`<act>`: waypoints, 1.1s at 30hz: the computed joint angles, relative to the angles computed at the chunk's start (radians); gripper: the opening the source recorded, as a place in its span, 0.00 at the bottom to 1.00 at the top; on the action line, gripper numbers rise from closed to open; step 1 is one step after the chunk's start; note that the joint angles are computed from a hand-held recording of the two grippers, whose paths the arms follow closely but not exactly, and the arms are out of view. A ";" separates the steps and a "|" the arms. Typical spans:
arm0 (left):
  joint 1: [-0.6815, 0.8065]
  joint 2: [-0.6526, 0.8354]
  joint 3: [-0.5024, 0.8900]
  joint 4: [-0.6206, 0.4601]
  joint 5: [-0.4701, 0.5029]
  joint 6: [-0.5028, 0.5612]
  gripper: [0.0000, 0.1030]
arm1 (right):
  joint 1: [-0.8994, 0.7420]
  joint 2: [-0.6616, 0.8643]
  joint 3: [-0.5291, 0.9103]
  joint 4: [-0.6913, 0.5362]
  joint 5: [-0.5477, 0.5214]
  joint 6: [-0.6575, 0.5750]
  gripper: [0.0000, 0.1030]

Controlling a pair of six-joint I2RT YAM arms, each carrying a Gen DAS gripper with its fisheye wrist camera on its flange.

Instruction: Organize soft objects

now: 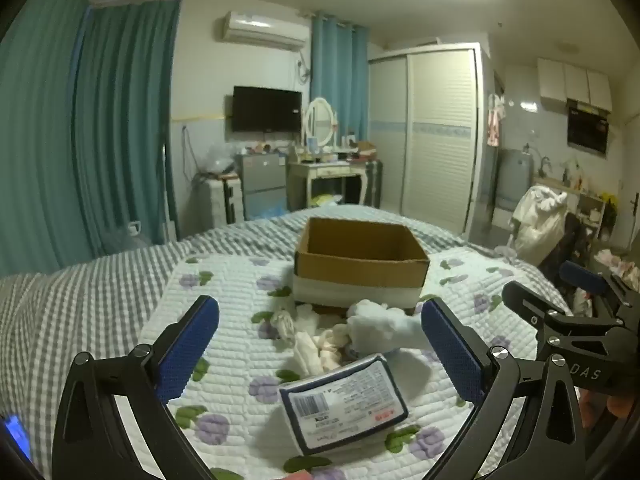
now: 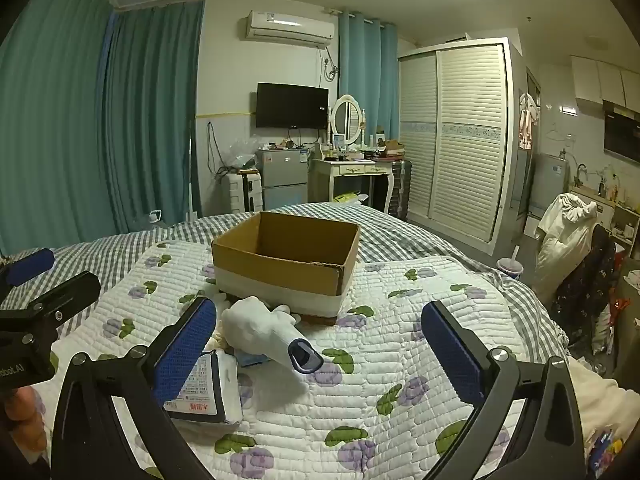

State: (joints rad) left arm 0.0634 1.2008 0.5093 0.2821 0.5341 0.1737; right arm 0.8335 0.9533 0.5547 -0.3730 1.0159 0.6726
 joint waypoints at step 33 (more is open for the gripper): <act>-0.019 0.032 -0.001 0.002 -0.053 0.031 1.00 | -0.004 0.007 -0.013 0.006 -0.011 0.004 1.00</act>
State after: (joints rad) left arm 0.0449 1.2323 0.5079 0.2843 0.4807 0.2050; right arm 0.8298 0.9603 0.5420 -0.3674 1.0053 0.6762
